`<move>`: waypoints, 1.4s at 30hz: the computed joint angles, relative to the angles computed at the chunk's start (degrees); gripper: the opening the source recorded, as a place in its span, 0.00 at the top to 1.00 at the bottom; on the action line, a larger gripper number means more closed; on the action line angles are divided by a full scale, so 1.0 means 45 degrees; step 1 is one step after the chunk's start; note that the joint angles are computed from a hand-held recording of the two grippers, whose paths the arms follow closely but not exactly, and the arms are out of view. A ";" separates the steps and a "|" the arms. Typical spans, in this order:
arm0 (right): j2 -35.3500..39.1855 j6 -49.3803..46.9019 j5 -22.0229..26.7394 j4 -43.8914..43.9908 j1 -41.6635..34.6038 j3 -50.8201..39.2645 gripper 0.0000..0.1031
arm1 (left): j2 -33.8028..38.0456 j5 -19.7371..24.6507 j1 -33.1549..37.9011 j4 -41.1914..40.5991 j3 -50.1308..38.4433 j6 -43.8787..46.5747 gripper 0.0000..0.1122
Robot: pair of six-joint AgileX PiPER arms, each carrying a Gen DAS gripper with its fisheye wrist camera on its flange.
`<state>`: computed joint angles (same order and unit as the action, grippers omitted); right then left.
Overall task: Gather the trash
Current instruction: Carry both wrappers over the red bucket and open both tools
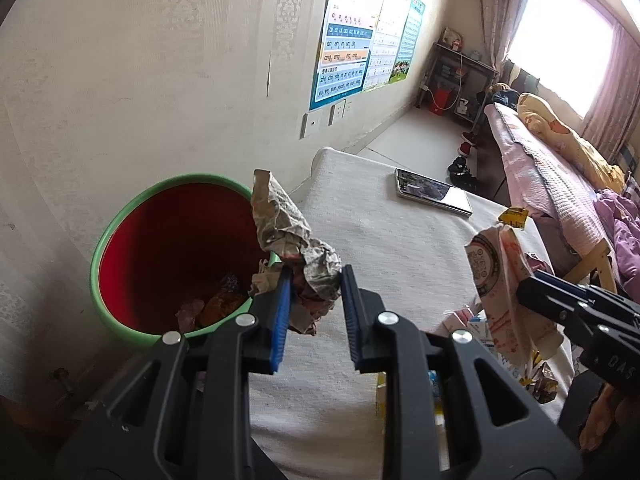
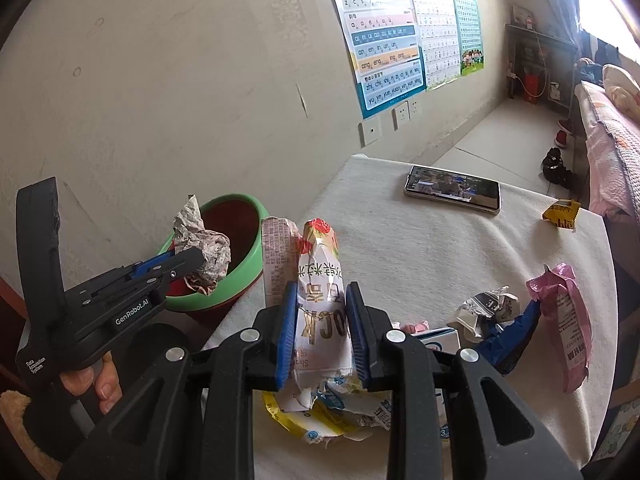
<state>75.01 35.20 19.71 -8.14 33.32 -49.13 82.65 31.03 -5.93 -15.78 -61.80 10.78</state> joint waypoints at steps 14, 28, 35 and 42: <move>0.1021 -0.1191 -0.0176 0.0865 0.0275 -0.0834 0.76 | 0.0219 -0.0012 0.1011 -0.0054 -0.0154 0.0219 0.79; 0.2205 -0.3080 -0.0190 0.2466 0.0225 -0.1836 0.76 | 0.0562 0.0096 0.1555 -0.0446 -0.0401 0.0698 0.79; 0.3355 -0.5520 0.0097 0.4877 -0.0140 -0.3112 0.76 | 0.0756 0.0049 0.2160 -0.0347 -0.0666 0.0649 0.79; 0.5028 -0.6754 0.0767 0.6212 -0.0040 -0.5133 0.76 | 0.1389 0.0385 0.2921 -0.0578 -0.1278 0.0905 0.79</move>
